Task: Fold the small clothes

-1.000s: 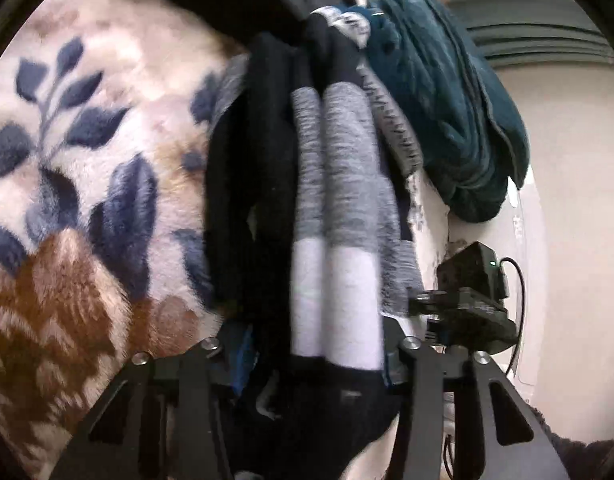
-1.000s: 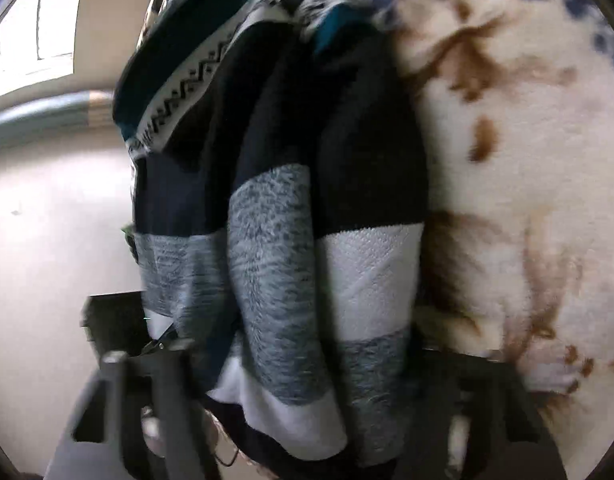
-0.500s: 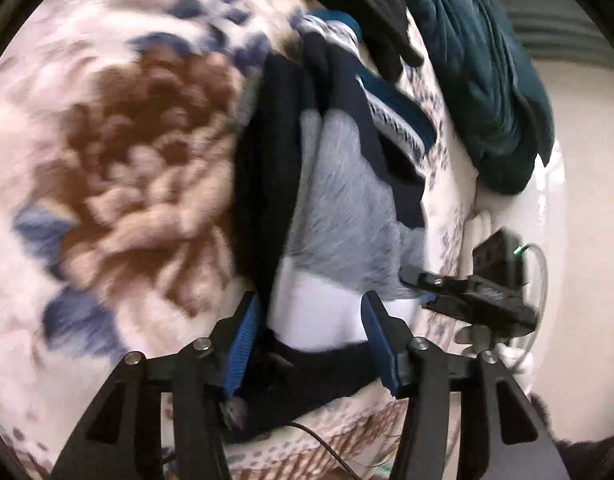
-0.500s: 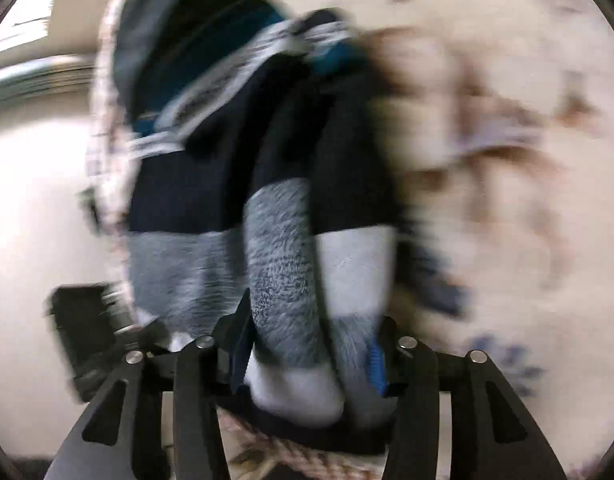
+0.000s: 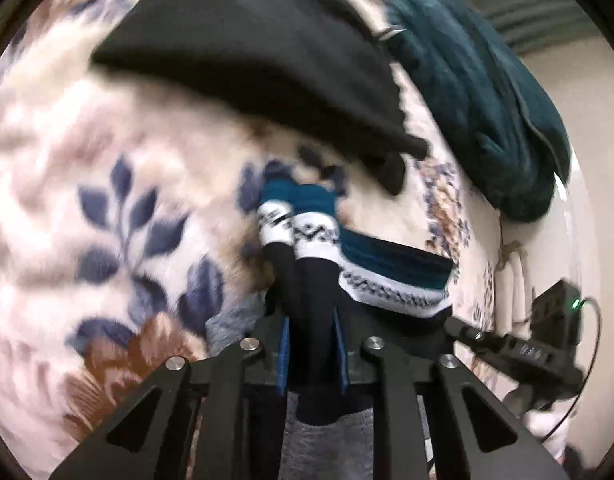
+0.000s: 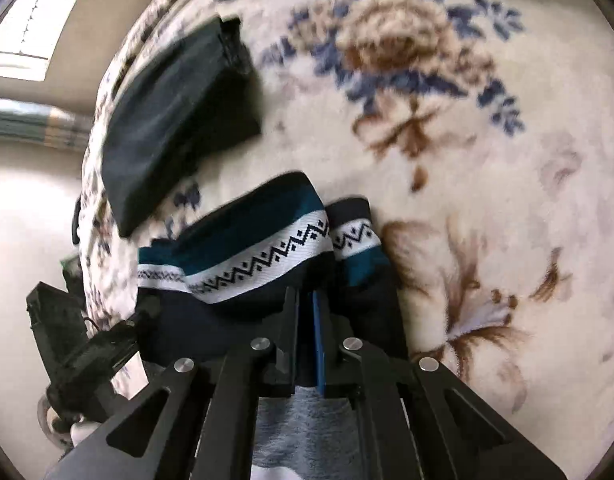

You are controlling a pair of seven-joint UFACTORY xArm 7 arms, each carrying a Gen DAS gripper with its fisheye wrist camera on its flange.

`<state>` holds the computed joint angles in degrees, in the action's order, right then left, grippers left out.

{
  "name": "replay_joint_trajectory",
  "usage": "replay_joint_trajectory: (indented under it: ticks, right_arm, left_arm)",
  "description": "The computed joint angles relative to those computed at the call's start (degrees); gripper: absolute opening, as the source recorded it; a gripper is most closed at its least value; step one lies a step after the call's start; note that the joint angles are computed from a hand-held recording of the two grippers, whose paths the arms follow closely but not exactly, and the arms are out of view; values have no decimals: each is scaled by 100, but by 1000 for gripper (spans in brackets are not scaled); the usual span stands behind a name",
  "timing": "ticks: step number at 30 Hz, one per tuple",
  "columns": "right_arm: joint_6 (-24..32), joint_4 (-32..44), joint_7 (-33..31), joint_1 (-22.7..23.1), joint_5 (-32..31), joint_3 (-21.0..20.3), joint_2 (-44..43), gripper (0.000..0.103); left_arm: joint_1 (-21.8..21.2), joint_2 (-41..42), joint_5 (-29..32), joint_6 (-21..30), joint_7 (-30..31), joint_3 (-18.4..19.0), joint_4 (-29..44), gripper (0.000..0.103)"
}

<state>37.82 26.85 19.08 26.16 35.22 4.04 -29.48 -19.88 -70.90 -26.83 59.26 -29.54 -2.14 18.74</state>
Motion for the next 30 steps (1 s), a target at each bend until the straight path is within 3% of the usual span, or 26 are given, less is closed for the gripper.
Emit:
replay_joint_trajectory:
  ticks: [4,8,10,13,15,17,20,21,23,24,25,27,30]
  right_arm:
    - [264,-84,593,-265,-508,186,-692,6]
    - [609,-85,629,-294,-804,73,-606,6]
    - [784,154,699,-395,-989,99,-143,6]
    - [980,122,219,-348,-264,-405,-110,8]
    - [1169,38,-26,-408,-93,-492,-301,44]
    - [1324,-77,-185,-468,-23,-475,-449,51]
    - [1631,-162,-372,-443,42,-388,-379,51]
    - [1565,-286,-410,-415,157,-322,-451,46]
    - [1353,-507,-347,-394,349,-209,-681,21]
    - [1246,-589,-327,-372,426,-186,-844,20]
    - [1184,-685,-276,-370,472,-188,-1077,18]
    - [1151,-814,-47,-478,321,-151,-1430,7]
    - [1422,-709,340,-802,-544,92,-1533,2]
  left_arm:
    - [30,-64,183,209,-198,-218,358,15]
    - [52,398,116,227,-156,7,154,19]
    - [164,310,-120,255,-319,232,-1,23]
    - [315,-94,-252,399,-510,325,7,31]
    - [360,-373,-248,602,-563,346,13,61]
    - [361,-527,-282,761,-634,279,-61,66]
    - [234,-629,-592,703,-711,162,-482,64]
    - [141,-711,-825,427,-761,29,-648,63]
    - [-112,-871,-1144,-74,-791,-118,-801,57]
    - [-273,-876,-1259,-297,-756,-146,-821,36]
    - [-444,-910,-1412,-535,-703,-129,-874,25]
    - [-479,-919,-1231,-445,-798,-55,-837,25]
    - [-312,-1188,-1019,-128,-1054,186,-1006,29]
